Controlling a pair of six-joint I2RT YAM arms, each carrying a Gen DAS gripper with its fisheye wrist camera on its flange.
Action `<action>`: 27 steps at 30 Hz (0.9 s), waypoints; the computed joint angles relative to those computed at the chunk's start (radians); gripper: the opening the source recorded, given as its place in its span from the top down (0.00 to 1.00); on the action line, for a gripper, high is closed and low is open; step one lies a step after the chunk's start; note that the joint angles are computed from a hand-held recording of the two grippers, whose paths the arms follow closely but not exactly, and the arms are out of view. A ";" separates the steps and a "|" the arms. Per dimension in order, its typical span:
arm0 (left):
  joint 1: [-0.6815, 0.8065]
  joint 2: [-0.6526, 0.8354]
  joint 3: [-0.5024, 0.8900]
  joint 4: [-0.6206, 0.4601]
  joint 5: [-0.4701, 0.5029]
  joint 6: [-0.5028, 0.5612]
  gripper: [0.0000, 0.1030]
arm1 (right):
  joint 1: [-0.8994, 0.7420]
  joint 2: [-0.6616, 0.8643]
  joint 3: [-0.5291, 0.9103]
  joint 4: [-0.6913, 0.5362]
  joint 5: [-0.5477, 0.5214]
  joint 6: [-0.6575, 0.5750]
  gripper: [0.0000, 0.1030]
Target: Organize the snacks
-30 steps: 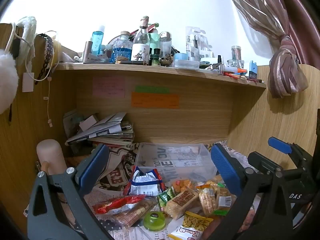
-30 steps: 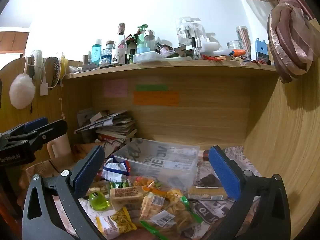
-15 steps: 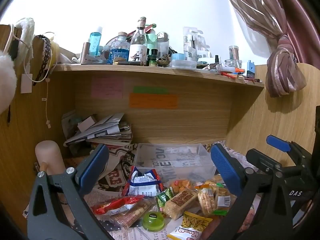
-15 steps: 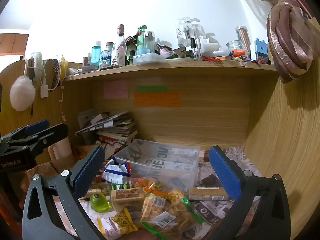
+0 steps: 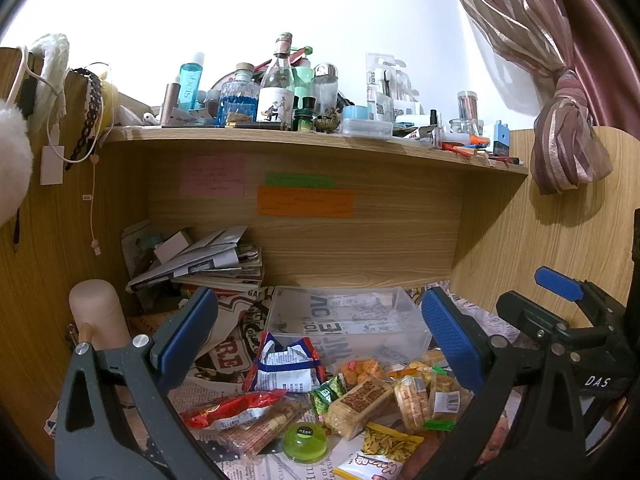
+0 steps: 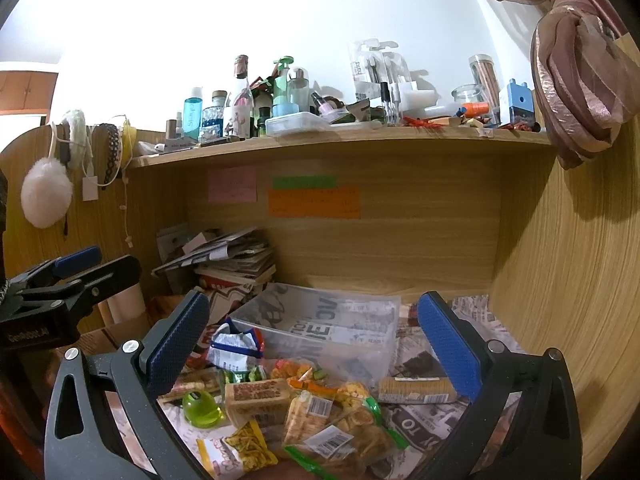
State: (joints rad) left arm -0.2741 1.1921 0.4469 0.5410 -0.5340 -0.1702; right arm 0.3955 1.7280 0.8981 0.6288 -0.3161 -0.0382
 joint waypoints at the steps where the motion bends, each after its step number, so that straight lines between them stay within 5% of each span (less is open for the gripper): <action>1: -0.001 0.000 -0.001 0.003 0.000 0.000 0.00 | 0.000 0.000 0.000 0.000 0.000 0.000 0.00; 27: -0.005 0.006 0.002 0.005 -0.005 0.000 0.00 | 0.003 -0.009 -0.007 0.000 -0.011 0.015 0.00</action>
